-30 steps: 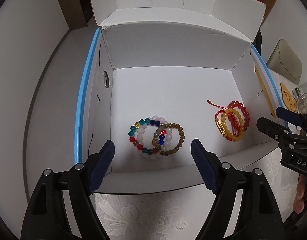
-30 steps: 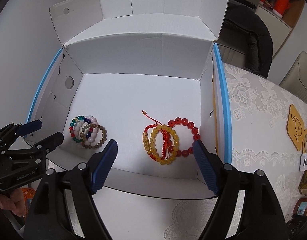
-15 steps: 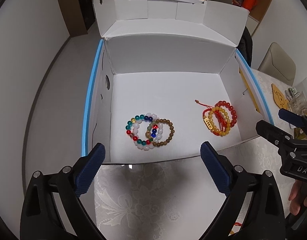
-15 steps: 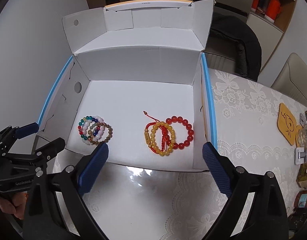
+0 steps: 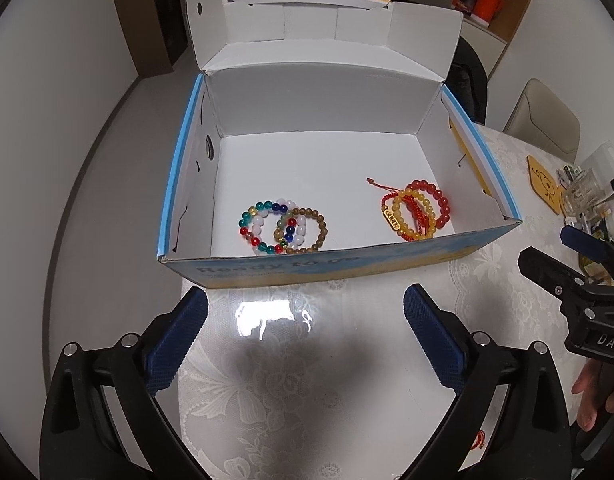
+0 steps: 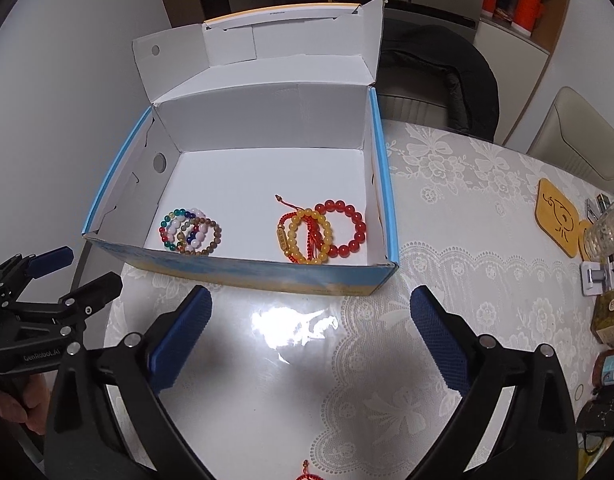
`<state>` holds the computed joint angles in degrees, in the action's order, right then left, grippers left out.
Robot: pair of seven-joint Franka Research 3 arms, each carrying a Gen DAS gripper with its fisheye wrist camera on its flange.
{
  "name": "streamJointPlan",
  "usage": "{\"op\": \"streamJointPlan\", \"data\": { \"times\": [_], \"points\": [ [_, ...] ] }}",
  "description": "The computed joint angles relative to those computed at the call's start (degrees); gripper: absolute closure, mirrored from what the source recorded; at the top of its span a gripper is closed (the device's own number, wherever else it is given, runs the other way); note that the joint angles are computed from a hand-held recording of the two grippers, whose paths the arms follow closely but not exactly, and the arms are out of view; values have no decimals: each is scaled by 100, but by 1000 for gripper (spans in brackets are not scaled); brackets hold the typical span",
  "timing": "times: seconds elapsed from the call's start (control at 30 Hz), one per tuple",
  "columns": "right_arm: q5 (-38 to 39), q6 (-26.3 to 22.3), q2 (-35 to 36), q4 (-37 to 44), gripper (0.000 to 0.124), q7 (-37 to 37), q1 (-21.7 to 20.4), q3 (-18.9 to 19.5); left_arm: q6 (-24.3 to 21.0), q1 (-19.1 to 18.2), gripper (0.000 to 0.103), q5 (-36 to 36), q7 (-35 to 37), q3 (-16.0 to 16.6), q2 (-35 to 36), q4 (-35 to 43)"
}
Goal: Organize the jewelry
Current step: 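Raise both open tools out of the box toward the remaining items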
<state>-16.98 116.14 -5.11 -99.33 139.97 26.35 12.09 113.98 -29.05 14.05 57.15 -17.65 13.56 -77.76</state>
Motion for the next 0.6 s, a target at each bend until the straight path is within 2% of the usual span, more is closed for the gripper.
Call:
{"op": "streamJointPlan", "data": {
  "times": [0.43, 0.6],
  "points": [
    [279, 65, -955, -1026, 28, 268, -77, 275, 319, -14, 6, -231, -210, -189, -840, -1147],
    [478, 108, -1374, -1520, 28, 339, -122, 422, 628, -15, 6, -438, -190, -273, -1245, -1780]
  ]
}}
